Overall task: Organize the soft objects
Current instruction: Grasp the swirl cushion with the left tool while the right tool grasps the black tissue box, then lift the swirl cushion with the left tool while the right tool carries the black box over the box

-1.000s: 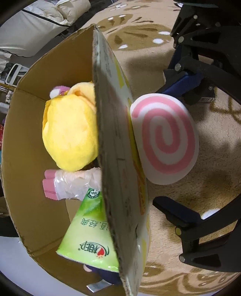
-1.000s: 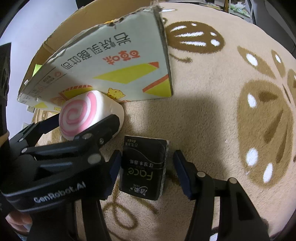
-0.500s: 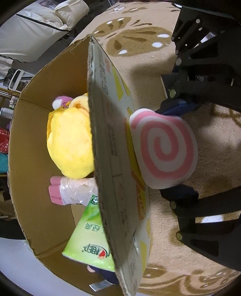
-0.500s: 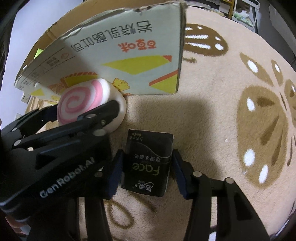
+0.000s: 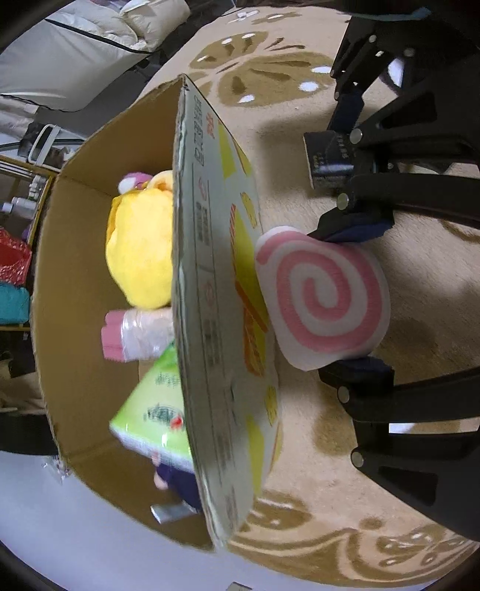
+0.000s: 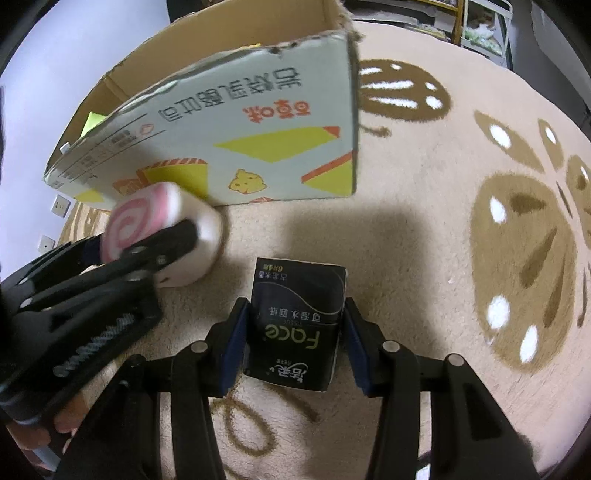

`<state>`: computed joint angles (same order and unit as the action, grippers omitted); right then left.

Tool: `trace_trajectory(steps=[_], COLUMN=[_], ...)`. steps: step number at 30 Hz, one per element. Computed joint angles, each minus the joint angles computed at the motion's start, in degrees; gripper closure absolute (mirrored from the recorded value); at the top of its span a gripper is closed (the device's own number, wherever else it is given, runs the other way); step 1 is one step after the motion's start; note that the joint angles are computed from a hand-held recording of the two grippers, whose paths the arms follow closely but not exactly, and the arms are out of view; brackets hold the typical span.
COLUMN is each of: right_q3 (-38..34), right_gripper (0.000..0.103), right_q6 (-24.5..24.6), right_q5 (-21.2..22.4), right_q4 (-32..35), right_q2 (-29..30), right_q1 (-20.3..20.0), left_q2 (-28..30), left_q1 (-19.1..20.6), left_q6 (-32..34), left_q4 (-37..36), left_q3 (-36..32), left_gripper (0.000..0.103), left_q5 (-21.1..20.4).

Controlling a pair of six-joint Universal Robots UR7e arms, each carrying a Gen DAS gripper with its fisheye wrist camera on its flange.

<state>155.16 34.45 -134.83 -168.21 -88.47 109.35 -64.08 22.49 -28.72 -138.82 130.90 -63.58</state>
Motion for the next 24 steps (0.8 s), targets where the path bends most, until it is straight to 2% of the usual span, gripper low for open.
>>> trace_trajectory(steps=[7, 15, 18, 21, 24], right_q3=[1.13, 1.02, 0.00, -0.73, -1.43], right_gripper=[0.051, 0.051, 0.051, 0.051, 0.051], right_q6=[-0.45, 0.92, 2.78, 4.10, 5.48], right_q5=[-0.81, -1.36, -2.13, -3.24, -4.42], right_q4=[-1.33, 4.06, 6.81, 9.79, 11.46], right_q2=[-2.56, -8.41, -9.22, -10.60, -10.93], right_q1=[1.18, 3.53, 5.57, 7.67, 10.05], left_q2=[-6.17, -10.80, -13.72, -12.58, -13.98], left_q1=[-2.81, -4.60, -5.01, -4.96, -6.01], left_q6=[-2.18, -3.98, -4.82, -5.13, -6.24], left_q4=[4.47, 9.54, 12.21, 11.85, 13.00], left_q3=[2.68, 3.42, 4.02, 3.39, 3.80], left_gripper=[0.055, 0.055, 0.055, 0.055, 0.055], left_q5=[3.63, 5.76, 6.32, 6.99, 8.11])
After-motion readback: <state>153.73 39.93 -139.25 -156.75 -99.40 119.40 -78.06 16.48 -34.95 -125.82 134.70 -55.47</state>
